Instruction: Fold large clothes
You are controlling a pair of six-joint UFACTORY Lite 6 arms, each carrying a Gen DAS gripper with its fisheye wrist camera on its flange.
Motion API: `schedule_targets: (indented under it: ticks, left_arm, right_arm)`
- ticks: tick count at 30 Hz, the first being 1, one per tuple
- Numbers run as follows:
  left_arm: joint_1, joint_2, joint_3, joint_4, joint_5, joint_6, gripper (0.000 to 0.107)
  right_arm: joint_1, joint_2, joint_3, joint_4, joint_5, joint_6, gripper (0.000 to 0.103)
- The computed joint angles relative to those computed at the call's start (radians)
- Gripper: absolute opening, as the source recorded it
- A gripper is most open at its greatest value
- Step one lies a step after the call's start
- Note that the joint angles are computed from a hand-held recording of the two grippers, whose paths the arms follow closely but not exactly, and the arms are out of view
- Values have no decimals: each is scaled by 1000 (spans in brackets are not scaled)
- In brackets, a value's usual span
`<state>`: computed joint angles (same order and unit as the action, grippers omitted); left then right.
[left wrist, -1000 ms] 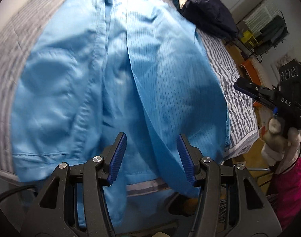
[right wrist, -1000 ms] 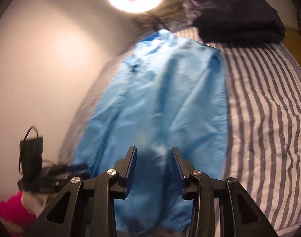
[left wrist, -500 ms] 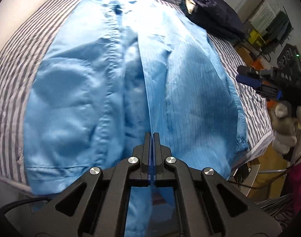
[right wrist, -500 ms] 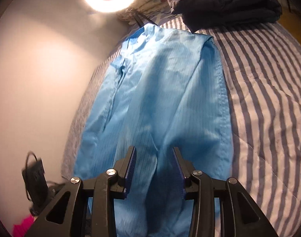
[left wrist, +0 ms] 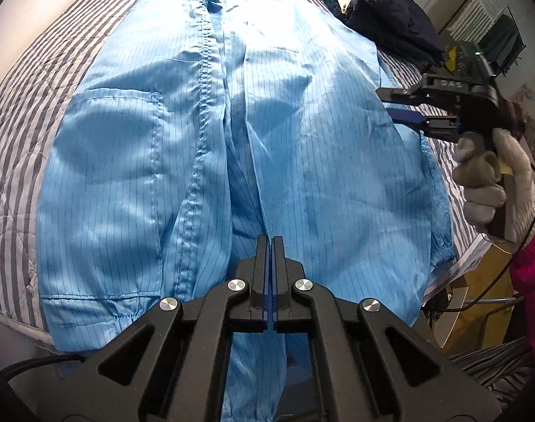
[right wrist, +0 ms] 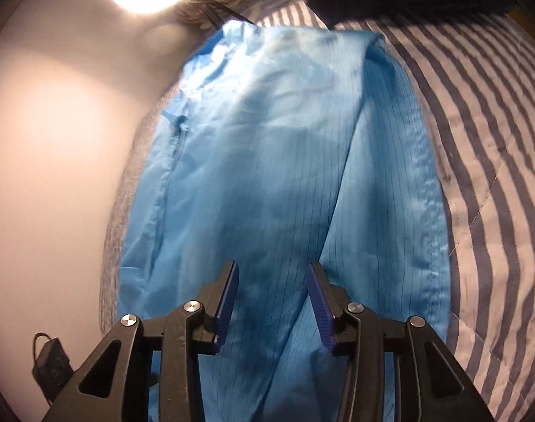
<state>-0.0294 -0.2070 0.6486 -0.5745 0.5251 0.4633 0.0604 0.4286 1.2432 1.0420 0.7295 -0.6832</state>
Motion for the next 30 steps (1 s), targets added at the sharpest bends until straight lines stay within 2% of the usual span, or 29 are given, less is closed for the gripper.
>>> schedule_targets:
  ticks: [4, 8, 12, 17, 24, 26, 30]
  left_arm:
    - [-8, 21, 7, 7, -10, -2, 0]
    - [-24, 18, 2, 29, -20, -26, 0]
    - [-28, 18, -1, 33, -25, -30, 0]
    - [-39, 34, 2, 39, -36, -39, 0]
    - [-24, 36, -1, 25, -34, -14, 0]
    - [-16, 39, 0, 16, -30, 0, 0]
    - [-21, 46, 3, 23, -34, -7, 0]
  right_arm:
    - [-17, 44, 5, 60, 1, -38, 35]
    - [-40, 24, -17, 37, -14, -27, 25]
    - [-88, 21, -42, 75, 17, -57, 26]
    - [-93, 7, -80, 152, 47, -111, 35]
    - [-111, 5, -86, 146, 54, -113, 30]
    - [-114, 10, -82, 134, 40, -95, 29]
    - [-69, 5, -71, 122, -13, -80, 34]
